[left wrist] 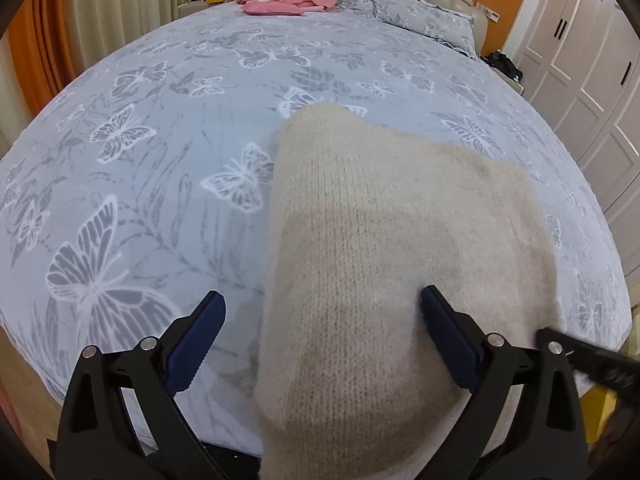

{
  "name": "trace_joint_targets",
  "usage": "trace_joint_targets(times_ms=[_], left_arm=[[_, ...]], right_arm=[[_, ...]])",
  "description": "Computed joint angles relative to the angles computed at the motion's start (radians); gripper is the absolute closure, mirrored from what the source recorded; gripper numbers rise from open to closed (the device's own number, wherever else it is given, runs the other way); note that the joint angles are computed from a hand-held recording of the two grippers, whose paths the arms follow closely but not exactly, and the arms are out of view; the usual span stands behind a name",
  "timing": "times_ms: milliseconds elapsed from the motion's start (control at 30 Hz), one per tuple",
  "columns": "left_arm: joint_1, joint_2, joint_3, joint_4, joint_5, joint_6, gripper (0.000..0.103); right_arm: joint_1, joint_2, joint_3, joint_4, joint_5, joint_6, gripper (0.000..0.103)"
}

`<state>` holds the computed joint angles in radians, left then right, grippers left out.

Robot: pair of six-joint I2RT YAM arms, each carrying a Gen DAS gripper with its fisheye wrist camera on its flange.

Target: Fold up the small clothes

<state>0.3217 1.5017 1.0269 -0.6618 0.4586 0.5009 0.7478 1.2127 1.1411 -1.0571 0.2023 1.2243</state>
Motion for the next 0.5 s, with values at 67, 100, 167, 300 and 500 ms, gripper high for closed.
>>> trace_joint_targets(times_ms=[67,100,167,300,500], left_arm=[[0.006,-0.012,0.005,-0.014,-0.010,0.001,0.007],[0.014,-0.025,0.009,-0.032,-0.010,0.006,0.008],[0.032,-0.056,0.005,-0.060,-0.004,0.027,0.009],[0.065,-0.109,-0.018,-0.120,-0.008,0.096,0.009],[0.122,-0.061,0.086,-0.285,-0.006,0.124,0.009]], right_arm=[[0.055,0.013,0.115,-0.077,0.088,0.028,0.081],[0.095,0.012,0.141,-0.104,0.112,0.050,0.081],[0.112,0.034,0.165,-0.125,0.102,0.039,0.081],[0.096,0.084,-0.005,0.006,-0.061,0.056,0.093],[0.224,0.034,0.126,-0.117,0.110,0.203,0.084]])
